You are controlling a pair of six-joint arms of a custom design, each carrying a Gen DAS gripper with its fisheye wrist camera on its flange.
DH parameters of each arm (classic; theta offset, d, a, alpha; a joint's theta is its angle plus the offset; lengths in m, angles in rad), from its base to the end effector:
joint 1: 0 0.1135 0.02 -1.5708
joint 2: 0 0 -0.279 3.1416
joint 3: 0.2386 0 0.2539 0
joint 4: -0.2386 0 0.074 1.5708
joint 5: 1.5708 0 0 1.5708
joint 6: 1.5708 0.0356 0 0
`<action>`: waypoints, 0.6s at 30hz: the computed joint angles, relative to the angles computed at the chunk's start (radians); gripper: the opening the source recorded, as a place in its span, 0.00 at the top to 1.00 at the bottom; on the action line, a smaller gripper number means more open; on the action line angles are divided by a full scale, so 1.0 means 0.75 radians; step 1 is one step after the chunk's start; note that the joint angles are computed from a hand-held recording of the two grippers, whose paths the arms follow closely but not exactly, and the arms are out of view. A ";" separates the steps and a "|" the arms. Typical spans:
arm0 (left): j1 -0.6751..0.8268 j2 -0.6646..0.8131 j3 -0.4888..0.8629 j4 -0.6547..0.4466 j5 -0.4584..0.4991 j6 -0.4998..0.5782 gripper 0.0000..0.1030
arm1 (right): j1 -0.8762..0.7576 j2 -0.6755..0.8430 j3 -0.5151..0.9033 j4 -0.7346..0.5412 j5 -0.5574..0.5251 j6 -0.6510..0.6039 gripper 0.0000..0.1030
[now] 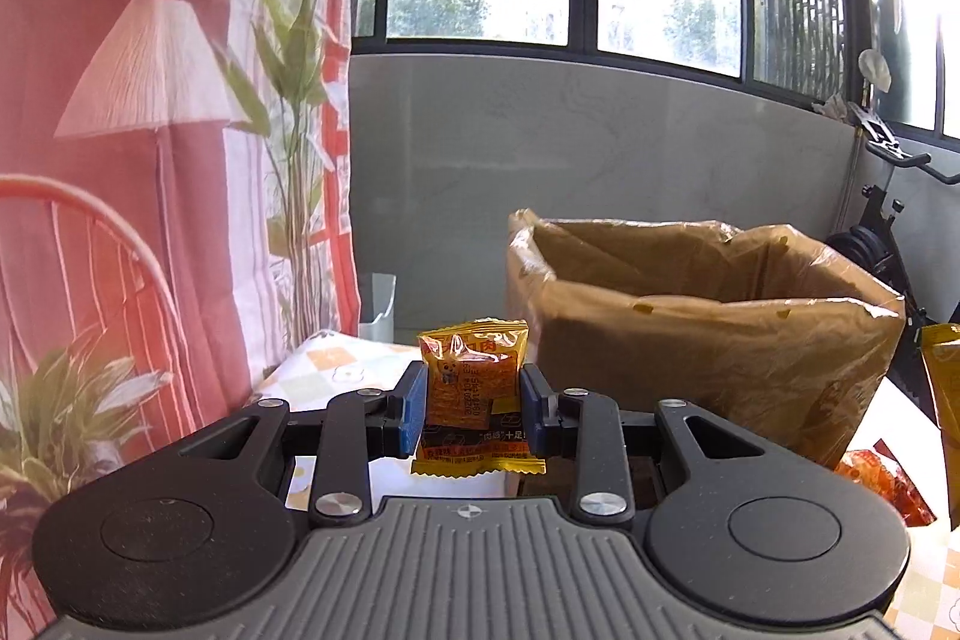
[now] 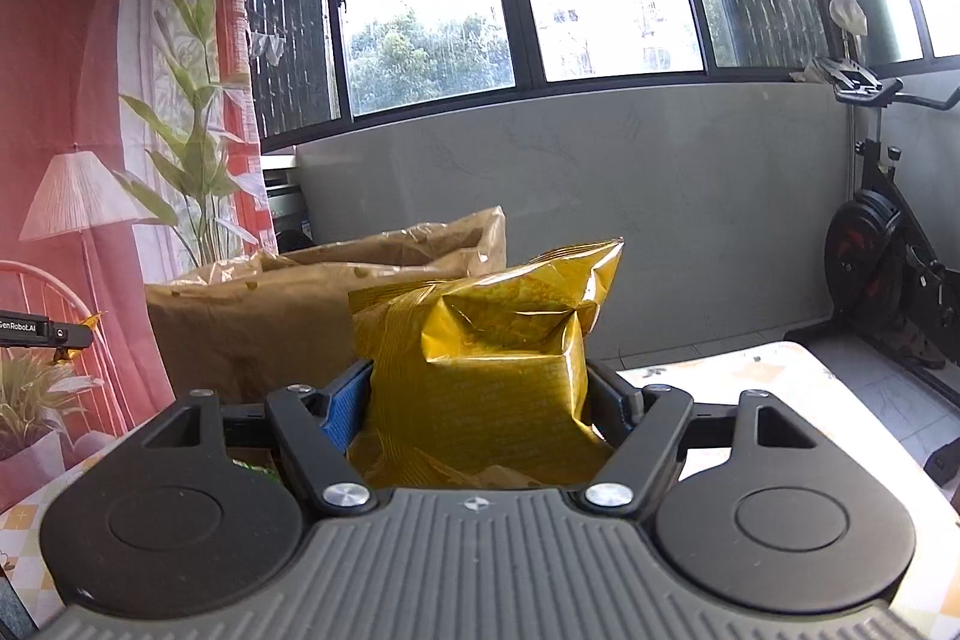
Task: Organize snacks
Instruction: 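Carry the orange snack and yellow chip bag over the cardboard box with both tools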
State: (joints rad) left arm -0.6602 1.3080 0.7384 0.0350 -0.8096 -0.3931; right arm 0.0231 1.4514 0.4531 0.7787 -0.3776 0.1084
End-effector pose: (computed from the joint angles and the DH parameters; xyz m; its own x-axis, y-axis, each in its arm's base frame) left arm 0.2310 -0.1467 0.2502 -0.3453 -0.0664 -0.9361 -0.2179 0.9759 0.0111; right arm 0.2750 0.0195 0.1923 -0.2577 0.0946 -0.9616 -0.3554 0.9161 0.1854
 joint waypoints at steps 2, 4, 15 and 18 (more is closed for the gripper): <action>0.000 0.016 0.029 0.084 0.012 0.061 0.67 | 0.015 0.003 0.041 0.013 0.015 0.023 0.27; 0.026 0.048 0.077 0.131 0.055 0.093 0.67 | 0.038 0.018 0.078 0.051 0.040 0.062 0.27; 0.127 0.323 0.404 0.151 0.224 0.199 0.67 | 0.133 0.250 0.472 -0.015 0.074 0.080 0.27; 0.168 0.404 0.499 0.134 0.299 0.203 0.67 | 0.165 0.332 0.600 -0.055 0.086 0.077 0.27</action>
State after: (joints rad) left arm -0.5344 1.6112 1.1123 0.1353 -0.5850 -0.2407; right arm 0.1468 1.7002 0.9032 0.7373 -0.3129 0.1660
